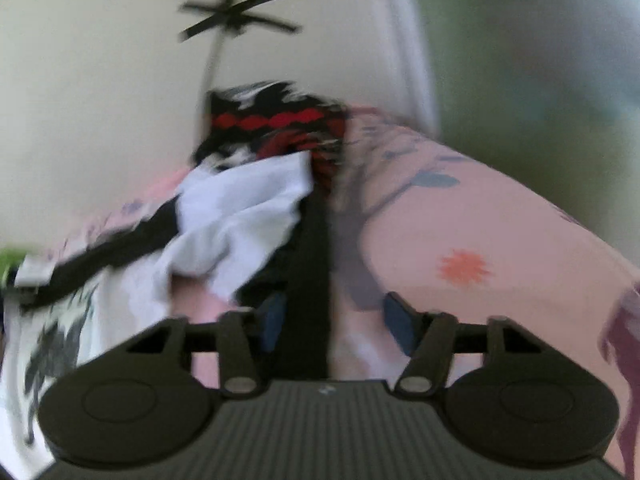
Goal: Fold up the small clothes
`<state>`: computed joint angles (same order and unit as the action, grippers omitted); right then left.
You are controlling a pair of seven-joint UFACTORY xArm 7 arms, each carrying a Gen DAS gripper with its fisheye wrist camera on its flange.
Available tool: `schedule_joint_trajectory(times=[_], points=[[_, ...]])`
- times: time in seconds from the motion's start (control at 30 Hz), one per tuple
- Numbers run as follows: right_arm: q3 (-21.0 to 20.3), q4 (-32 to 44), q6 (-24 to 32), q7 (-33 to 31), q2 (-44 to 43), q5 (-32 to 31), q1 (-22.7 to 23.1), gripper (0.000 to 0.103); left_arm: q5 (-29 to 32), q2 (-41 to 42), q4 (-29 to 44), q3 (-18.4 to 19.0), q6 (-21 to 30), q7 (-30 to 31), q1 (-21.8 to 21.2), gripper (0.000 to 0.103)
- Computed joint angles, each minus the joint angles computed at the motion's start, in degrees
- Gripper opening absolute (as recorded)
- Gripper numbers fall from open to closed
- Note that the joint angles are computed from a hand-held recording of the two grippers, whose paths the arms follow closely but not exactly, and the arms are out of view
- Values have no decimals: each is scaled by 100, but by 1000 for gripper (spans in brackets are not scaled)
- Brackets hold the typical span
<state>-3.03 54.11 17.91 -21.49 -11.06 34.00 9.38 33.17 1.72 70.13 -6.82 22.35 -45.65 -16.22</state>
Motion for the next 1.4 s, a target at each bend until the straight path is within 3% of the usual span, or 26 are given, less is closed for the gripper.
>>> schedule_joint_trajectory(times=[0.03, 0.1, 0.13, 0.2, 0.27, 0.37, 0.53, 0.57, 0.6, 0.63, 0.67, 0.73, 0.8, 0.87, 1.07, 1.17, 1.23, 1.27, 1.3, 1.33, 1.4], points=[[128, 130, 167, -132, 100, 17, -113, 0, 104, -6, -4, -4, 29, -60, -14, 25], [317, 482, 452, 248, 285, -250, -351, 0, 419, 0, 20, -20, 138, -219, -54, 25], [76, 654, 420, 340, 333, -144, -123, 0, 526, 10, 43, -29, 198, -263, -73, 25], [3, 1119, 198, 154, 374, 516, -77, 0, 592, 11, 71, -38, 266, -301, -93, 25], [-90, 1825, 347, -252, 503, 1337, -7, 0, 406, -16, 59, -33, 224, -240, -77, 26], [124, 3014, 951, -359, 950, 1552, -69, 0, -254, -202, -105, -2, -170, -57, 26, 26], [916, 5128, 2090, -196, 2283, 961, 123, 0, -1144, -747, -673, 19, -1247, -63, 299, 32], [852, 5622, 2358, -139, 2648, 877, 393, 0, -1392, -809, -753, 23, -1387, 59, 325, 34], [1027, 6222, 2721, -27, 3090, 692, 482, 5, -1678, -864, -832, 50, -1507, 246, 320, 39], [1441, 6821, 3073, 76, 3565, 413, 426, 19, -1950, -911, -900, 82, -1592, 455, 299, 43], [1717, 7421, 3438, 283, 4004, 34, 451, 22, -2165, -945, -950, 102, -1638, 648, 289, 49], [1824, 8068, 3688, 465, 4462, -294, 591, 29, -2215, -972, -955, -18, -1561, 713, 445, 49], [1688, 7756, 3438, 67, 4288, 117, 488, 34, -2385, -957, -946, -39, -1540, 877, 471, 49], [1797, 6849, 2777, -93, 3841, 230, 152, 43, -2798, -890, -920, 31, -1561, 1264, 334, 49], [1209, 5139, 2250, 348, 3227, -585, -60, 58, -3206, -615, -664, -77, -1312, 1989, 150, 50], [1240, 4899, 2215, 430, 3318, -574, -224, 61, -3102, -490, -514, -182, -1180, 2134, 78, 49], [1342, 5198, 2584, 543, 3607, -449, -326, 51, -2921, -342, -325, -246, -942, 2153, 20, 40], [1495, 5399, 2730, 624, 3797, -416, -419, 31, -2758, -268, -234, -271, -819, 2141, -13, 25], [1407, 5410, 2635, 702, 3833, -407, -275, 3, -2522, -196, -143, -288, -647, 2079, -48, 7], [1557, 5345, 2394, 674, 3829, -544, -339, 1, -2208, -124, -38, -294, -408, 1926, -87, 6], [1139, 4844, 1314, 634, 3578, -948, 187, 0, -1731, -41, 55, -256, -190, 1615, -158, 5]])
